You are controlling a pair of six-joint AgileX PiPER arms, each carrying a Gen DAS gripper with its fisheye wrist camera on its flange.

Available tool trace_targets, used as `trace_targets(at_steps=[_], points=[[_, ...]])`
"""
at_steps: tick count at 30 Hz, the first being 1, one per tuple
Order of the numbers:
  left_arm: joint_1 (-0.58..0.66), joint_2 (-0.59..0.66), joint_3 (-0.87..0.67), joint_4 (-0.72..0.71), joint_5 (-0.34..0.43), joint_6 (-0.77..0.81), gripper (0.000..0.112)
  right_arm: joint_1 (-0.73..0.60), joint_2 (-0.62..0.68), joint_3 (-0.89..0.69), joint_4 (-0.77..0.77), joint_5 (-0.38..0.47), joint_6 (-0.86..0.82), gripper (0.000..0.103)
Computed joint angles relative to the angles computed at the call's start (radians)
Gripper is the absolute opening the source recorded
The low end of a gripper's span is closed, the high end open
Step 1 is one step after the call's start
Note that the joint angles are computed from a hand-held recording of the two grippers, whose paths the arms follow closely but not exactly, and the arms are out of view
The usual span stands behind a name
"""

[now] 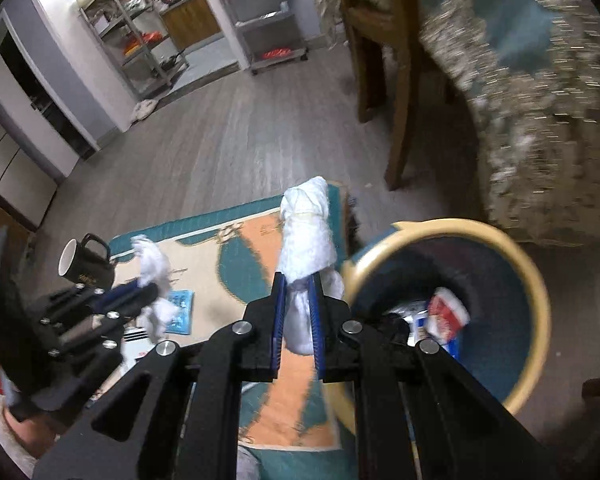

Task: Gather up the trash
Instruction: 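Carry the white tissues over the bucket and open both tools to drop them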

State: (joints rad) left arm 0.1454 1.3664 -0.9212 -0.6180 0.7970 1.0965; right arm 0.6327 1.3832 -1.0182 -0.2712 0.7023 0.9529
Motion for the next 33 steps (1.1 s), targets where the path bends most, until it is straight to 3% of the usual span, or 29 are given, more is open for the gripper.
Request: trace_targets(at_steps=[4,13,22,27,33], points=[[-0.046,-0.068,0.016,-0.018,0.024,-0.009,0.012,0.012,-0.14,0.085,-0.078,0.068,0.105,0.011],[-0.296,-0.119,0.089,0.038,-0.064,-0.12,0.012,-0.032,-0.325,0.219,-0.091,0.187,0.146,0.011],[-0.457,-0.081,0.134,-0.079,-0.124,-0.067,0.015,-0.205,-0.348,0.316,0.033,0.161,-0.008,0.011],[-0.576,-0.006,0.166,-0.032,-0.231,-0.139,0.017,-0.258,-0.358,0.332,0.053,0.147,-0.06,0.011],[-0.611,0.054,0.168,-0.049,-0.29,-0.154,0.02,-0.318,-0.347,0.35,0.101,0.125,-0.127,0.011]])
